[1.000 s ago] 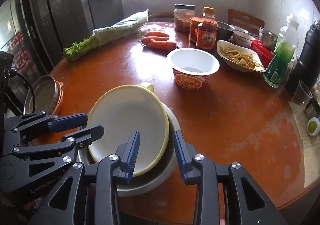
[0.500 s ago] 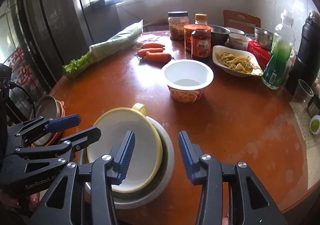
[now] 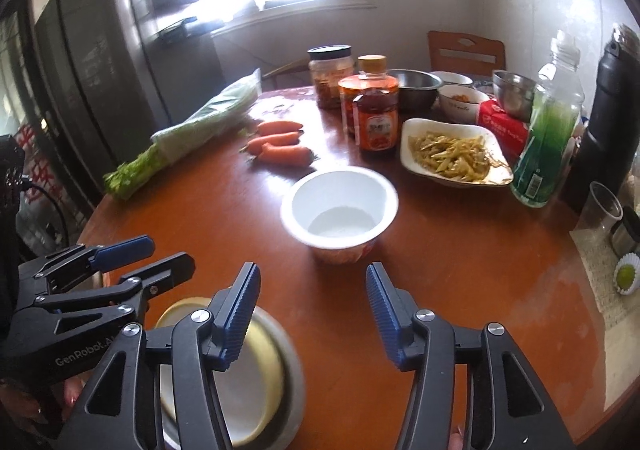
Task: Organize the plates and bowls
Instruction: 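Open both grippers off the yellow bowl and move to the white bowl, then grip the rim of the white bowl with both grippers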
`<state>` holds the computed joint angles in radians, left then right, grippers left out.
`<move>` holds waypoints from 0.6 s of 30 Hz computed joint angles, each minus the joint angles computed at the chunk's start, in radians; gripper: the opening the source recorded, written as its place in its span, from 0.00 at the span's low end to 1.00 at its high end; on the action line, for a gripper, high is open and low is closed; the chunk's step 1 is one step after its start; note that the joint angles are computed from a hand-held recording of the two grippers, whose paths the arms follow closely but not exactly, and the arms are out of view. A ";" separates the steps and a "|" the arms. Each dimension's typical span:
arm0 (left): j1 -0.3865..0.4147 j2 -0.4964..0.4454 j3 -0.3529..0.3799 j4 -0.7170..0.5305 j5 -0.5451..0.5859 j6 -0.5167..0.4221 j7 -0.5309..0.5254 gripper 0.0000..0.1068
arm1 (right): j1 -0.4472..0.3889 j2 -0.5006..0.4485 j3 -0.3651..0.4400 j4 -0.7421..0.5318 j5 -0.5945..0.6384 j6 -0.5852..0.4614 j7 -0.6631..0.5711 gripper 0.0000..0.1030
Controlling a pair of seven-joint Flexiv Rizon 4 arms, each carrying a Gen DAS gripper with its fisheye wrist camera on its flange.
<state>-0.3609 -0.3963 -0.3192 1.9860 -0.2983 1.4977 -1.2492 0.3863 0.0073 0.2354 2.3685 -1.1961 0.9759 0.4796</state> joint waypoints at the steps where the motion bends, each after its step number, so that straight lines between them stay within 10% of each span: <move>1: -0.015 -0.015 0.017 -0.030 0.007 -0.021 -0.010 0.51 | -0.012 0.002 -0.011 0.007 -0.017 0.019 0.014 0.56; 18: -0.119 -0.202 0.130 -0.338 0.095 -0.252 -0.146 0.51 | -0.204 -0.152 -0.153 -0.014 -0.189 0.323 0.080 0.57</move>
<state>-0.4798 -0.5987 -0.1890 1.6477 -0.2033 1.2454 -1.3949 0.1819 -0.1445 0.0823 2.3541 -1.3851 1.2989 0.5599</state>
